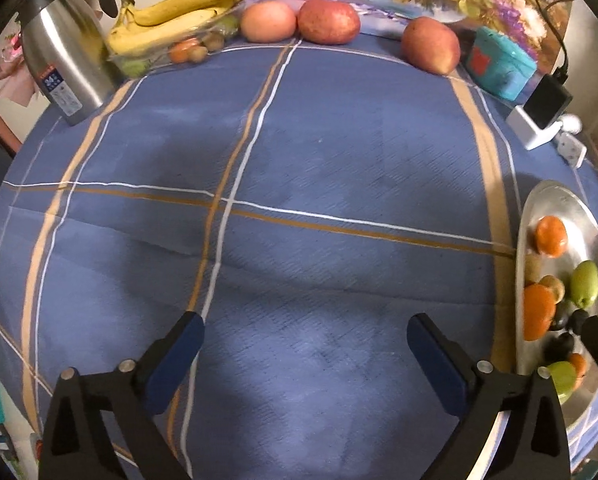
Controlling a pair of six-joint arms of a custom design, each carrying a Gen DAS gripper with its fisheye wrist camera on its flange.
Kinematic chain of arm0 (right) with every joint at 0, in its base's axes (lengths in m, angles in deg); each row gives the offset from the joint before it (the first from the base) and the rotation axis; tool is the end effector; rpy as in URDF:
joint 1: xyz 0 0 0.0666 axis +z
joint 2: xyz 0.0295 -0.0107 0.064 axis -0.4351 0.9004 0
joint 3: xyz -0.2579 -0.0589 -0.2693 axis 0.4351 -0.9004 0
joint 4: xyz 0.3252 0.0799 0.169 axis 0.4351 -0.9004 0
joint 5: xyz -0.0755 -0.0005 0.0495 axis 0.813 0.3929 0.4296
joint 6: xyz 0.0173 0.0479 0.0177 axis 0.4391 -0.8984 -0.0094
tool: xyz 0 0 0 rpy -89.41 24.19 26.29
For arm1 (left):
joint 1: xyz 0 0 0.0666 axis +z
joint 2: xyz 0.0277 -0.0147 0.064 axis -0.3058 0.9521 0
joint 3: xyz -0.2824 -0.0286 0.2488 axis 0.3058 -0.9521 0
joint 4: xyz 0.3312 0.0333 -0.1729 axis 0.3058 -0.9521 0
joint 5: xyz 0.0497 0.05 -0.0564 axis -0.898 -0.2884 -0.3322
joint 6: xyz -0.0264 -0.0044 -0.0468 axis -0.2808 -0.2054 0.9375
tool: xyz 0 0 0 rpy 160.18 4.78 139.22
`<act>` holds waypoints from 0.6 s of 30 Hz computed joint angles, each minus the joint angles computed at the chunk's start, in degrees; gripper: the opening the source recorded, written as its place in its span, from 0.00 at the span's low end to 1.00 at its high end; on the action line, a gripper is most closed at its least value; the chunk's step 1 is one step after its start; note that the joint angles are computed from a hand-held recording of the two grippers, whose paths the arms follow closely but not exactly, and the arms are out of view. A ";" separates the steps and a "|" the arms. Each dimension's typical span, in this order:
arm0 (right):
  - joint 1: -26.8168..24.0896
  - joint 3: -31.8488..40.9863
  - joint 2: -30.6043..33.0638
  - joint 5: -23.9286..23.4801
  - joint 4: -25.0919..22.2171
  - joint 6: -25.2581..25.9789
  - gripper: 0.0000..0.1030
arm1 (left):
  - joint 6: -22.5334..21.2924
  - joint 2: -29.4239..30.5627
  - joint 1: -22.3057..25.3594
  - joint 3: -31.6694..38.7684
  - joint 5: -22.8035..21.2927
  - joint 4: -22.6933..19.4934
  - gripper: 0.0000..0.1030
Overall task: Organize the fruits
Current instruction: 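Withdraw both tools from the plate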
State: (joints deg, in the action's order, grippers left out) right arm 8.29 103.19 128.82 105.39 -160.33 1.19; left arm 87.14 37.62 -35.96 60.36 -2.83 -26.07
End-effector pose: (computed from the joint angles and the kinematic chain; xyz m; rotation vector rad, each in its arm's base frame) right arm 0.3189 0.2034 0.4089 0.4029 2.6752 0.0208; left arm 0.3350 -0.1045 0.3586 -0.2815 2.8076 0.0500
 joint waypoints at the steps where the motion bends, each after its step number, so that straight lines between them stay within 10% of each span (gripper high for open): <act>1: 0.11 0.05 0.14 0.14 -0.01 0.23 0.79 | -0.34 0.05 0.22 0.02 -0.17 -0.14 1.00; 18: 1.53 0.22 1.02 1.60 -0.08 2.00 0.97 | -3.94 -1.85 2.26 -1.36 -2.02 1.67 1.00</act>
